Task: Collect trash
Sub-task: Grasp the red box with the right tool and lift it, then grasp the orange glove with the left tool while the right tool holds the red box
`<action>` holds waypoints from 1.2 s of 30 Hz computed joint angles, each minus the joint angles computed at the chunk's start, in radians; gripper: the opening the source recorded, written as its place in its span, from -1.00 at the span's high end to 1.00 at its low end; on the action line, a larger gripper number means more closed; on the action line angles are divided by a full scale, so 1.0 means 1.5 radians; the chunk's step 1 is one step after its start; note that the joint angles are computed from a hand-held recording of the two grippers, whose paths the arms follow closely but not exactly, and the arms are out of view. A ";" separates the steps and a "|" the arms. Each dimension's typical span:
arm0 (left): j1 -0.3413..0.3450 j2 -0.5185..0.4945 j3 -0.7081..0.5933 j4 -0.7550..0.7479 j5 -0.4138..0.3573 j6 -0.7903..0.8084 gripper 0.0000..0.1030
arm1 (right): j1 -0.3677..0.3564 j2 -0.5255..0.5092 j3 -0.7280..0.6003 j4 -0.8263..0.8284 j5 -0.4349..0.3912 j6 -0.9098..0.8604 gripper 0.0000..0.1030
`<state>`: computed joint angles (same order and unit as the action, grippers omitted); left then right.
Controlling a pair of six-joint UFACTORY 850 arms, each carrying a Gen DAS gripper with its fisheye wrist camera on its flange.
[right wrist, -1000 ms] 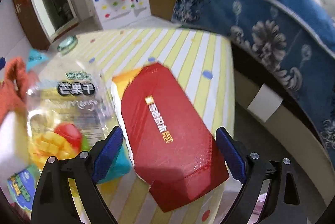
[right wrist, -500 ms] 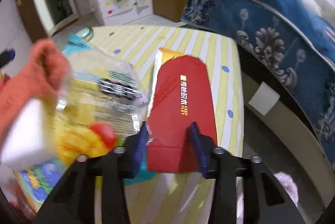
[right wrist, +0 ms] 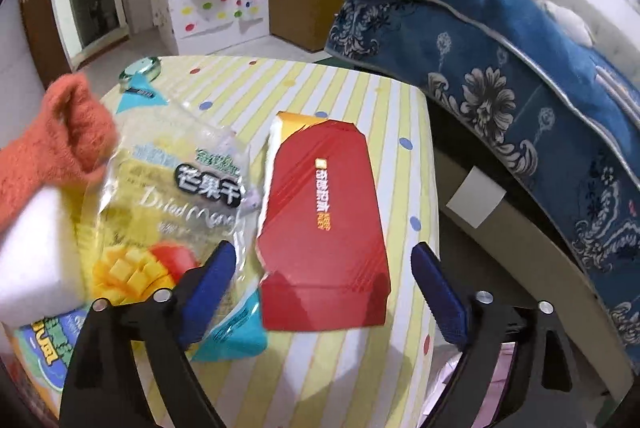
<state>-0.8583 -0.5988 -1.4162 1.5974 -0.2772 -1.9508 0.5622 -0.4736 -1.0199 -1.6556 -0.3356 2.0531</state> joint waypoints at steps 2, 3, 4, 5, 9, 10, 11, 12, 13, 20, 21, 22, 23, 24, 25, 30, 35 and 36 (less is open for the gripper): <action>0.001 -0.003 -0.003 -0.003 0.003 0.002 0.12 | -0.013 -0.017 -0.018 0.071 0.010 -0.078 -0.73; 0.001 -0.005 -0.005 -0.002 0.006 0.001 0.12 | -0.019 -0.026 -0.026 0.095 0.019 -0.104 -0.73; 0.002 -0.006 -0.006 -0.001 0.007 0.001 0.12 | -0.024 -0.031 -0.028 0.096 0.029 -0.102 -0.73; 0.002 -0.009 -0.009 -0.007 0.008 0.008 0.12 | -0.030 -0.033 -0.027 0.075 0.046 -0.072 -0.76; 0.003 -0.016 -0.016 -0.027 0.012 0.032 0.12 | -0.052 -0.032 -0.018 -0.047 0.104 0.083 -0.74; 0.003 -0.017 -0.018 -0.036 0.012 0.040 0.12 | -0.048 -0.030 -0.015 -0.056 0.096 0.088 -0.70; 0.003 -0.018 -0.019 -0.043 0.013 0.047 0.12 | -0.045 -0.027 -0.011 -0.072 0.088 0.104 -0.53; 0.003 -0.018 -0.019 -0.046 0.013 0.050 0.12 | -0.042 -0.023 -0.008 -0.064 0.079 0.101 -0.53; 0.002 -0.019 -0.020 -0.056 0.014 0.059 0.12 | -0.041 -0.020 -0.005 -0.058 0.085 0.103 -0.53; -0.011 -0.003 -0.003 -0.051 0.006 0.057 0.12 | -0.002 0.031 0.042 -0.056 0.006 0.144 -0.52; -0.013 0.001 0.002 -0.045 0.005 0.050 0.12 | 0.005 0.043 0.051 -0.049 -0.003 0.145 -0.52; -0.014 0.004 0.005 -0.042 0.005 0.047 0.12 | 0.013 0.057 0.063 -0.043 -0.013 0.147 -0.52; -0.017 0.007 0.008 -0.042 0.003 0.047 0.12 | 0.020 0.068 0.072 -0.037 -0.021 0.148 -0.52; -0.020 0.009 0.010 -0.042 0.003 0.047 0.12 | 0.027 0.079 0.081 -0.032 -0.030 0.150 -0.52; -0.022 0.011 0.012 -0.040 0.003 0.044 0.12 | 0.036 0.091 0.093 -0.033 -0.039 0.161 -0.52; -0.037 0.023 0.026 -0.029 -0.006 0.033 0.12 | 0.076 0.114 0.122 0.040 -0.099 0.123 -0.52; -0.051 0.029 0.035 -0.039 -0.014 0.050 0.12 | 0.107 0.150 0.169 0.066 -0.135 0.160 -0.53; -0.053 0.030 0.037 -0.038 -0.014 0.050 0.12 | 0.113 0.159 0.179 0.067 -0.139 0.172 -0.53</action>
